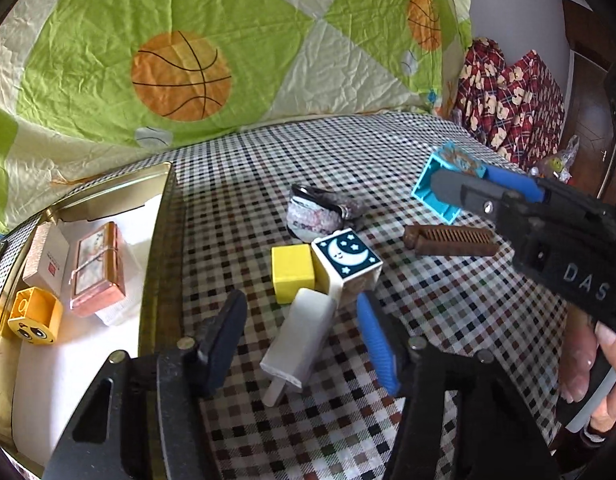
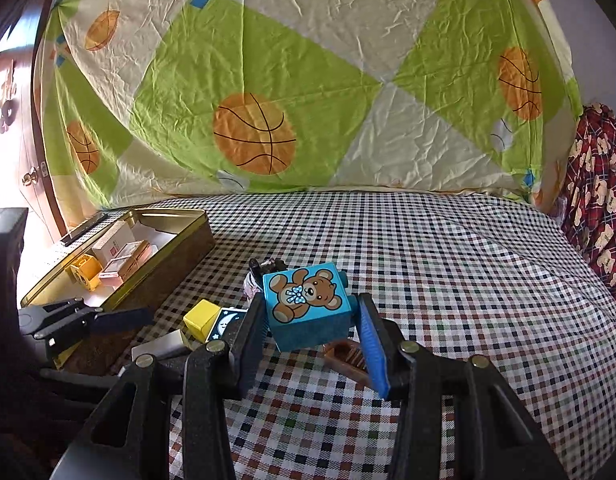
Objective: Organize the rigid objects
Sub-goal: 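Grasp the white plug with left gripper while right lifts the teddy-bear block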
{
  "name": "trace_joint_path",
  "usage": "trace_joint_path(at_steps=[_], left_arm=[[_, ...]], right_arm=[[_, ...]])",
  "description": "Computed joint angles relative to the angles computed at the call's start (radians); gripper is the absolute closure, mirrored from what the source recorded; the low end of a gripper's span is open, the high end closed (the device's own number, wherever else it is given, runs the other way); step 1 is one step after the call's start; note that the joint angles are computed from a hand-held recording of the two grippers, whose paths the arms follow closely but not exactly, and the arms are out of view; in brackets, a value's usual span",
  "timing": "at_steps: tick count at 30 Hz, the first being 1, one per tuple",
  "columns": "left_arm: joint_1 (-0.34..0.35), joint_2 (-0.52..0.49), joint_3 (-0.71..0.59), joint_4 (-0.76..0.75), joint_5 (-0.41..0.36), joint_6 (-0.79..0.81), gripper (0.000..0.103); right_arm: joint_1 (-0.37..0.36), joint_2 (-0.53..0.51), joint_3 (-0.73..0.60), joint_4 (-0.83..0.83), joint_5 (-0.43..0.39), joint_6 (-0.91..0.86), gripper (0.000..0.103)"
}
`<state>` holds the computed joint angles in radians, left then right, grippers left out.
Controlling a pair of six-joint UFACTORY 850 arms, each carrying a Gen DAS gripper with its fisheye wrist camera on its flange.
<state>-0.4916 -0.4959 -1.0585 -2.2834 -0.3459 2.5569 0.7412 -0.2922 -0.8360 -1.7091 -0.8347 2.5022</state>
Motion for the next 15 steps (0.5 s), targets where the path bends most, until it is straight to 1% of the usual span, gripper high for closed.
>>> trace_joint_path(at_steps=[2,4,6,7,9,11,12,15], left_arm=[[-0.007,-0.003,-0.004,0.0,0.015,0.007,0.046],[-0.011,-0.013,-0.019,0.056,0.042,-0.048,0.057],[-0.01,-0.017,-0.026,0.086,0.05,-0.088,0.061],[-0.006,-0.017,-0.027,0.112,0.041,-0.109,0.066],[-0.011,-0.021,-0.032,0.126,0.054,-0.116,0.071],[-0.012,-0.026,-0.039,0.198,0.055,-0.173,0.08],[-0.012,-0.027,-0.042,0.219,0.055,-0.189,0.082],[-0.014,-0.024,-0.037,0.199,0.048,-0.158,0.082]], right_arm=[[0.004,0.003,-0.007,0.003,-0.023,-0.015,0.057],[0.01,-0.003,-0.018,0.013,-0.051,-0.038,0.057],[0.014,-0.011,-0.019,0.011,-0.073,-0.033,0.057],[0.014,-0.015,-0.02,0.009,-0.078,-0.028,0.057],[0.013,-0.024,-0.018,0.002,-0.076,-0.01,0.057],[0.011,-0.03,-0.017,-0.007,-0.075,0.002,0.057],[0.009,-0.032,-0.017,-0.009,-0.075,0.006,0.057],[0.009,-0.028,-0.008,-0.027,-0.083,0.034,0.057]])
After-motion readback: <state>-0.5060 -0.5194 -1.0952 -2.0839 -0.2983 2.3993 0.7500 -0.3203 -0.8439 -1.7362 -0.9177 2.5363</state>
